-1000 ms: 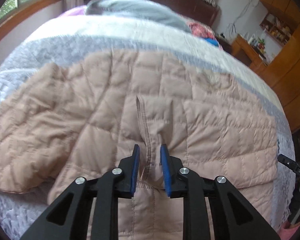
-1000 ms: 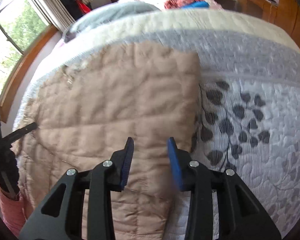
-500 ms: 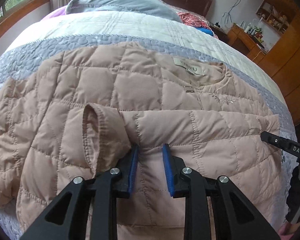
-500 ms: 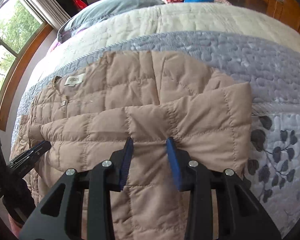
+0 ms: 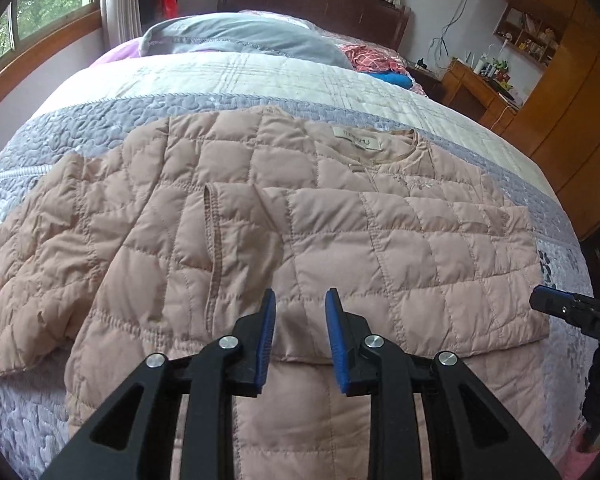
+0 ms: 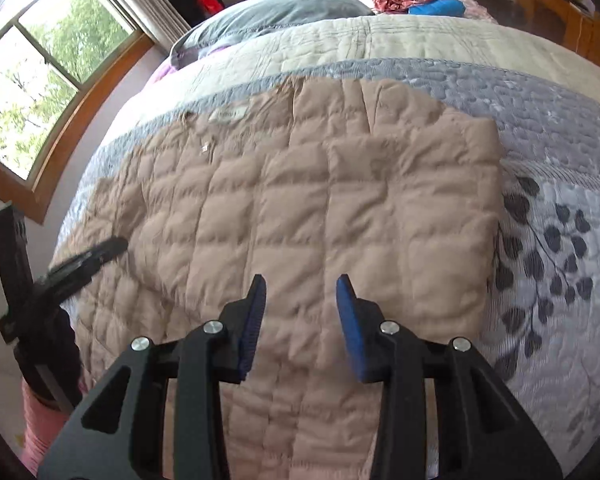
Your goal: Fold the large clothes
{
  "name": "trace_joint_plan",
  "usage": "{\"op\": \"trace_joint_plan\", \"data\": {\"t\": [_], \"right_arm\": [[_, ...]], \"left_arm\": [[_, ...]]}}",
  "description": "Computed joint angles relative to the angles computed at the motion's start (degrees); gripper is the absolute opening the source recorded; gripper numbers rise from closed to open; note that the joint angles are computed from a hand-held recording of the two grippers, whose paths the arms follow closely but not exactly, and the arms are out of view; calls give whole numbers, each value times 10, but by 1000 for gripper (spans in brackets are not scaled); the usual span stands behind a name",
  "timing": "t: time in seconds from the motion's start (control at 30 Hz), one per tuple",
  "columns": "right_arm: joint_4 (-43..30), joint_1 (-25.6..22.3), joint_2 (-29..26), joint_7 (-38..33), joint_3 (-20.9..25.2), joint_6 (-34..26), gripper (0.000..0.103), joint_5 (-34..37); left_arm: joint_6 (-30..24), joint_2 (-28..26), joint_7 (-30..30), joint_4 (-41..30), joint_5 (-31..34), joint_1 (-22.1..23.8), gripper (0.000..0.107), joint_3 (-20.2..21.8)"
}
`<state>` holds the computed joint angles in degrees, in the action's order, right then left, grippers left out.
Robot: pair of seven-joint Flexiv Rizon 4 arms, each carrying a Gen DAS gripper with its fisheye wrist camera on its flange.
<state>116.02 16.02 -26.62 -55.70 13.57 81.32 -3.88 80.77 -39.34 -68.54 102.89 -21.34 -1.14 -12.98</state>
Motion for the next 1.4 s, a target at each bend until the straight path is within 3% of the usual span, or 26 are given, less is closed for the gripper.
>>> {"op": "trace_joint_plan", "data": {"t": [0.17, 0.33, 0.53, 0.6, 0.63, 0.67, 0.77, 0.87, 1.07, 1.1, 1.2, 1.27, 1.4], "right_arm": [[33, 17, -1, 22, -17, 10, 35, -9], [19, -14, -45, 5, 15, 42, 35, 12], [19, -7, -35, 20, 7, 31, 37, 5], [28, -7, -21, 20, 12, 43, 45, 7], [37, -13, -13, 13, 22, 63, 47, 11], [46, -12, -3, 12, 23, 76, 47, 12], [76, 5, 28, 20, 8, 87, 49, 1], [104, 23, 55, 30, -14, 75, 50, -18], [138, 34, 65, 39, -32, 75, 52, -41], [138, 35, 61, 41, -33, 74, 52, -43], [132, 22, 47, 42, -21, 71, 52, -38], [130, 18, 41, 43, -18, 73, 52, -36], [128, 23, 35, 48, -24, 76, 52, -40]], "left_arm": [[-31, -18, -19, -16, 17, -24, 26, 36], [-15, -32, 2, -19, 27, -14, 26, 24], [-40, -21, 12, -13, 1, 17, 26, -6], [-37, -1, 35, 17, -30, 56, 26, -46], [-24, 14, 55, 41, -52, 84, 32, -75], [-9, 28, 70, 63, -68, 103, 44, -92], [60, 71, 142, 143, -135, 199, 51, -179], [95, 101, 126, 187, -129, 248, 58, -173], [105, 114, 39, 222, -136, 294, 58, -69], [104, 110, 17, 224, -128, 316, 58, -70], [116, 92, 24, 230, -170, 410, 58, -135], [113, 77, 4, 216, -167, 427, 57, -134], [124, 30, -6, 200, -165, 517, 56, -218]]}}
